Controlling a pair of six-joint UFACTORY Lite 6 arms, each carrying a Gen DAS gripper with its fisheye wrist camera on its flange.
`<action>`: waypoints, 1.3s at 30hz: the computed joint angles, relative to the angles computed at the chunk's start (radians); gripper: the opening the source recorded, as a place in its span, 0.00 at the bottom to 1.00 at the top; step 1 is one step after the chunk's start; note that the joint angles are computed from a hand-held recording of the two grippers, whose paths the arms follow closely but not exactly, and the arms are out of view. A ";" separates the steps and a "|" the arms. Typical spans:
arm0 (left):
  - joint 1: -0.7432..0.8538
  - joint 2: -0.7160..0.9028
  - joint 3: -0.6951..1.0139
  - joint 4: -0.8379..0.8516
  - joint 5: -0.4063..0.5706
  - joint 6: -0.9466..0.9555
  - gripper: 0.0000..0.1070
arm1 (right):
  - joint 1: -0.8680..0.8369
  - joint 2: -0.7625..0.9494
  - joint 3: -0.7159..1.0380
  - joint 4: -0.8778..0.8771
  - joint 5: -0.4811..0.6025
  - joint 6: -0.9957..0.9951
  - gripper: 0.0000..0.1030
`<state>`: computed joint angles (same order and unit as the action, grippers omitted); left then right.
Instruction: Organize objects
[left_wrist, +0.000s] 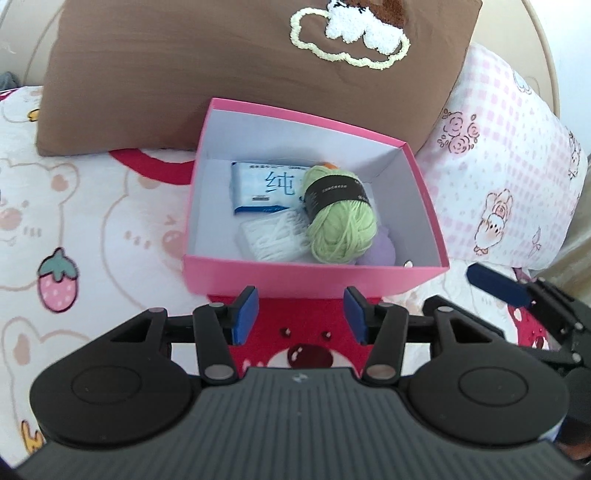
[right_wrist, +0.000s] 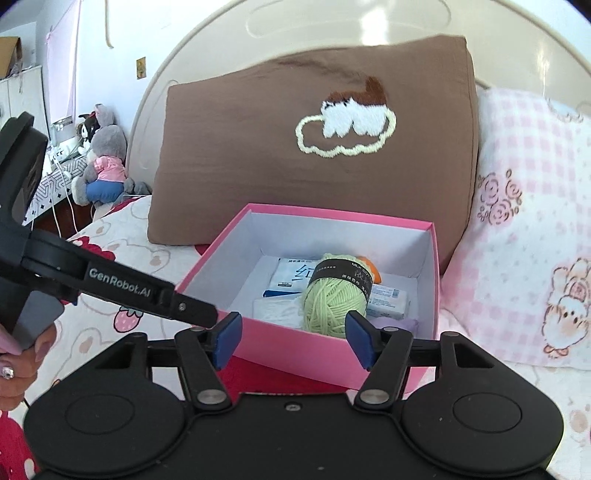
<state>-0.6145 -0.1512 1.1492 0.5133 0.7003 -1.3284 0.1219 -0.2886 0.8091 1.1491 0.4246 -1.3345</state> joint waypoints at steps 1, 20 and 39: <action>-0.015 -0.026 -0.017 0.014 0.015 -0.018 0.49 | -0.002 -0.022 -0.012 -0.013 0.005 0.016 0.68; -0.316 -0.147 -0.039 0.134 0.341 -0.221 0.79 | 0.037 -0.307 -0.129 -0.487 0.012 0.514 0.96; -0.375 -0.166 -0.029 0.092 0.527 -0.288 0.96 | -0.115 -0.300 -0.105 -0.369 0.233 0.572 1.00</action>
<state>-0.9894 -0.3169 1.1205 0.6053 1.2271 -1.6168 0.0066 -0.5881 0.7038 0.7802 0.6578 -0.7621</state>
